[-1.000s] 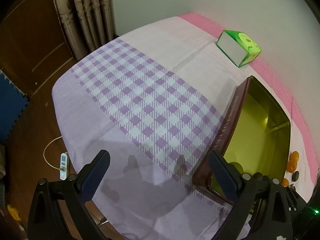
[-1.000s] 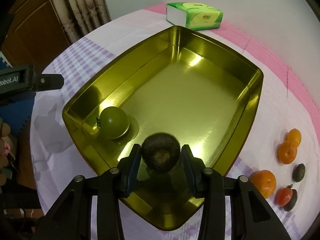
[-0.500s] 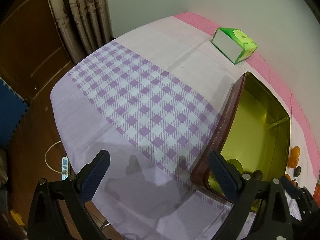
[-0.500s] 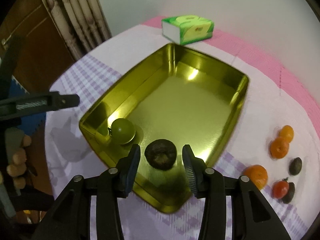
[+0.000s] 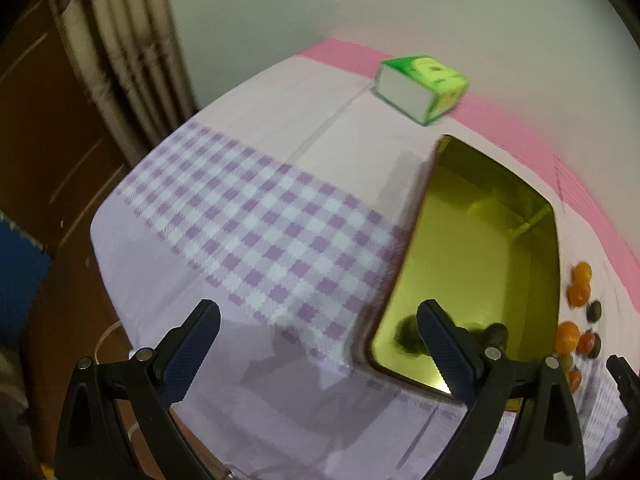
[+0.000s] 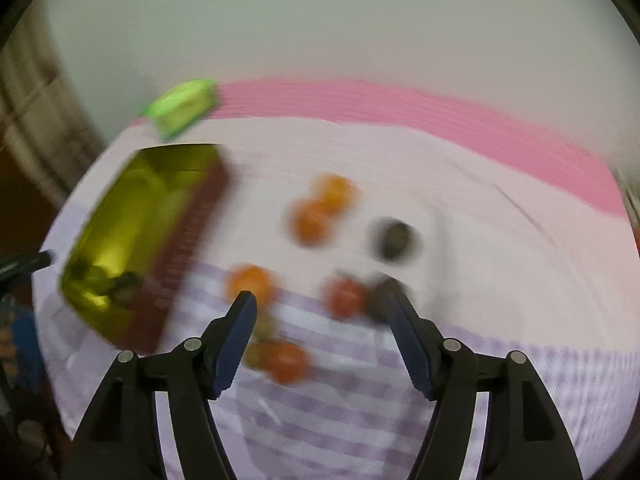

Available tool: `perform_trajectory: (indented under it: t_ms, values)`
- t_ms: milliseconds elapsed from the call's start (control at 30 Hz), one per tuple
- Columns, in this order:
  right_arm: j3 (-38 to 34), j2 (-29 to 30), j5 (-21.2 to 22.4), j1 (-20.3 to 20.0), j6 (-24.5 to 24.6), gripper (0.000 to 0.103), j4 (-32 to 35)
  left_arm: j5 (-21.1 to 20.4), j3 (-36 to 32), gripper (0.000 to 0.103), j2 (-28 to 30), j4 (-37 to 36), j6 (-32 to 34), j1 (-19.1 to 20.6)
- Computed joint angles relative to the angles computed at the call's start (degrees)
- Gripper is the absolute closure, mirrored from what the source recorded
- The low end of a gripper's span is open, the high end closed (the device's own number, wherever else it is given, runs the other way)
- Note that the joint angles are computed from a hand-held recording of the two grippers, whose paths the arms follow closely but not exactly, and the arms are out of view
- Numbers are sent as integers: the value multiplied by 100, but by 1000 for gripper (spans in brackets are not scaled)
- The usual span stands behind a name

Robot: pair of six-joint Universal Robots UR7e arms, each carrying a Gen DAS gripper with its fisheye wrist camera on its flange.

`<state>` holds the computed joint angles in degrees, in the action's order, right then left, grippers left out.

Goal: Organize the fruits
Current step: 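Withdraw the right tool from the tray back over the table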

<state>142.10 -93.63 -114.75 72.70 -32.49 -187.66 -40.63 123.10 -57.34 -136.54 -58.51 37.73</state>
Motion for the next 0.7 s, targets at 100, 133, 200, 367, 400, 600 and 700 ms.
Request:
perform_trajectory:
  t_ms: [100,133,200,367,400,600,700]
  values:
    - [189,-244,61,-596,-59,34,-118,36,23,6,106,-270,420,-136]
    - [226,-312,130,-768,-93,33,-100,25,30,6,147,-362,588,-184]
    - [265,-378,217,-1051,-153,31,-82,26,-8,6,230,-432,808,-256]
    - [399,-458,403,-1418,-218,31,-180,23,-120,6,434,-428,1164,-454]
    - [401,-448,417,-1438,-254,30,-209,-3,-165,6,486,-411,1222,-474]
    - [462,-155,405,-1512,-591,21,-779,-720,-645,6,915,-584,1606,-509]
    - [508,3,410,-1526,-759,15,-1084,-1040,-1016,6,1240,-603,1915,-556]
